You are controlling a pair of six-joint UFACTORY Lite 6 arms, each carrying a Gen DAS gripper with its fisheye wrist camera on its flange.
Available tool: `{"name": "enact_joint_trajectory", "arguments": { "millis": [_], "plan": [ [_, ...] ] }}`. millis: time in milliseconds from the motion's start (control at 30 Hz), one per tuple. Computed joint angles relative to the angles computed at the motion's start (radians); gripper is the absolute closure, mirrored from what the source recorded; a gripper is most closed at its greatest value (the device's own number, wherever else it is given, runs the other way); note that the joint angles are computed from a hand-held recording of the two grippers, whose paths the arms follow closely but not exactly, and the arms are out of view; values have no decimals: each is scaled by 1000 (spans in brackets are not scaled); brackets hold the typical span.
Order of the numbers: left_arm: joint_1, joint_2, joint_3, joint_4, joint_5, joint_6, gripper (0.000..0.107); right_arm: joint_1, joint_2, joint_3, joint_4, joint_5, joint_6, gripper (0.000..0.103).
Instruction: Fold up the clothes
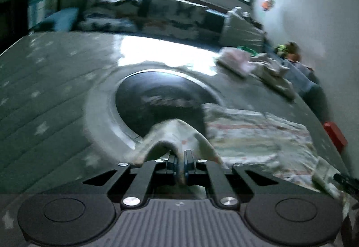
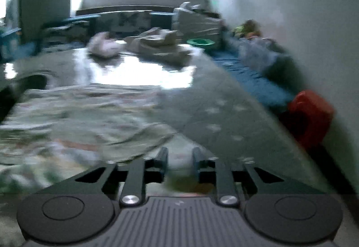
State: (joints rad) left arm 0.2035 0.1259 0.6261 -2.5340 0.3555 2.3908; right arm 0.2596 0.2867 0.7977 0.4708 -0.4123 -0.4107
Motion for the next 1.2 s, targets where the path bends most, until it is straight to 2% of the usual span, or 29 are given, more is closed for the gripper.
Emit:
{"name": "enact_joint_trajectory", "arguments": {
  "millis": [67, 100, 167, 267, 333, 467, 633, 733, 833, 900, 933, 967, 1033, 1067, 1200],
  "plan": [
    [40, -9, -28, 9, 0, -14, 101, 21, 12, 2, -116, 4, 89, 58],
    [60, -9, -38, 10, -4, -16, 101, 40, 25, 8, -136, 0, 96, 55],
    [90, -9, -52, 22, -8, -29, 101, 76, 54, 25, -172, -6, 104, 55],
    [137, -14, -68, 12, -8, -20, 102, 134, 129, 93, -60, 10, -14, 56],
    [166, -19, -77, 6, -5, -14, 102, 154, 155, 108, -16, 0, -64, 59],
    [206, -15, -85, 1, -7, -3, 102, 169, 135, 77, 47, -49, -144, 92],
    [238, -4, -96, -7, -11, 6, 102, 123, 52, -14, 132, -133, -196, 95],
    [257, -18, -114, -44, -22, 49, 102, 86, 63, -13, 275, -202, -316, 95],
    [279, -32, -128, -90, -41, 98, 102, 33, 82, 28, 384, -195, -389, 92],
    [297, -37, -135, -120, -54, 126, 102, 21, 67, 22, 363, -197, -354, 90],
    [304, -39, -136, -128, -62, 131, 101, 19, 56, 14, 347, -199, -331, 81],
    [309, -46, -141, -143, -71, 142, 101, 20, 38, 3, 313, -188, -292, 74],
    [316, -63, -151, -176, -89, 168, 96, 29, 11, -11, 214, -140, -206, 68],
    [318, -72, -156, -195, -98, 183, 95, 33, -2, -17, 158, -118, -156, 60],
    [323, -113, -170, -342, -131, 317, 86, 48, -16, -16, -130, -37, 106, 59]
  ]
}}
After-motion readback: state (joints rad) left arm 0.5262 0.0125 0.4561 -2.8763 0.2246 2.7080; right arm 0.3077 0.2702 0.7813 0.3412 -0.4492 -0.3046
